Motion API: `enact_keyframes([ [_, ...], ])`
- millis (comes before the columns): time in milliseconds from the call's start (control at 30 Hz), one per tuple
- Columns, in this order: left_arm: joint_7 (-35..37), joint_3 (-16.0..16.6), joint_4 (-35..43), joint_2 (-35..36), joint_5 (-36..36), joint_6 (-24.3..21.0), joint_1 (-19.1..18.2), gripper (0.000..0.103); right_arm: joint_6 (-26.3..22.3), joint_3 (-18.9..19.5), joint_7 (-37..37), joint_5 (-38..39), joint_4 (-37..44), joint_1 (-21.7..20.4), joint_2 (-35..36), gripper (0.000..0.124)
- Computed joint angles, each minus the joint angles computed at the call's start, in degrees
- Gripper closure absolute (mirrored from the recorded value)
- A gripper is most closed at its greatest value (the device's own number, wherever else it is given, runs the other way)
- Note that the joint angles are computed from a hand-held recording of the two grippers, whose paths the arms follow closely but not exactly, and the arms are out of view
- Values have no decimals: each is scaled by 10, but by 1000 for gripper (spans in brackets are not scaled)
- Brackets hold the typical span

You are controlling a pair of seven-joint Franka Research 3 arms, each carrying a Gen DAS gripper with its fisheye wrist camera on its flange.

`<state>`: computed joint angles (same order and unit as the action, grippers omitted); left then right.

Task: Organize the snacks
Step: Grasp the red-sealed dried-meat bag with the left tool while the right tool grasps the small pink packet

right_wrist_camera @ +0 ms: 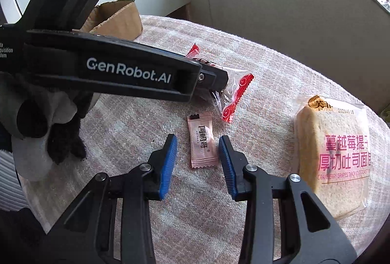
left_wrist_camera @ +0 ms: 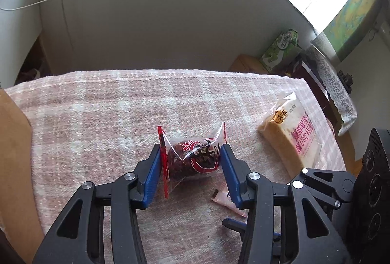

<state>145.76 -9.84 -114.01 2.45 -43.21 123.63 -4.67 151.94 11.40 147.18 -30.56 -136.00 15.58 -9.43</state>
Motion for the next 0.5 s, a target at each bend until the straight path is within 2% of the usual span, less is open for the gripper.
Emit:
enact_keyframes([
  [133, -9, 6, -8, -4, -11, 8, 8, 57, -29, 0, -11, -21, 26, 4, 20, 103],
  [333, -17, 14, -24, -19, -17, 11, 13, 59, -44, -11, -19, -3, 29, 16, 15, 104],
  [500, -25, 22, -33, -35, -30, 2, 16, 59, -53, -4, -7, 5, 18, 13, -9, 104],
])
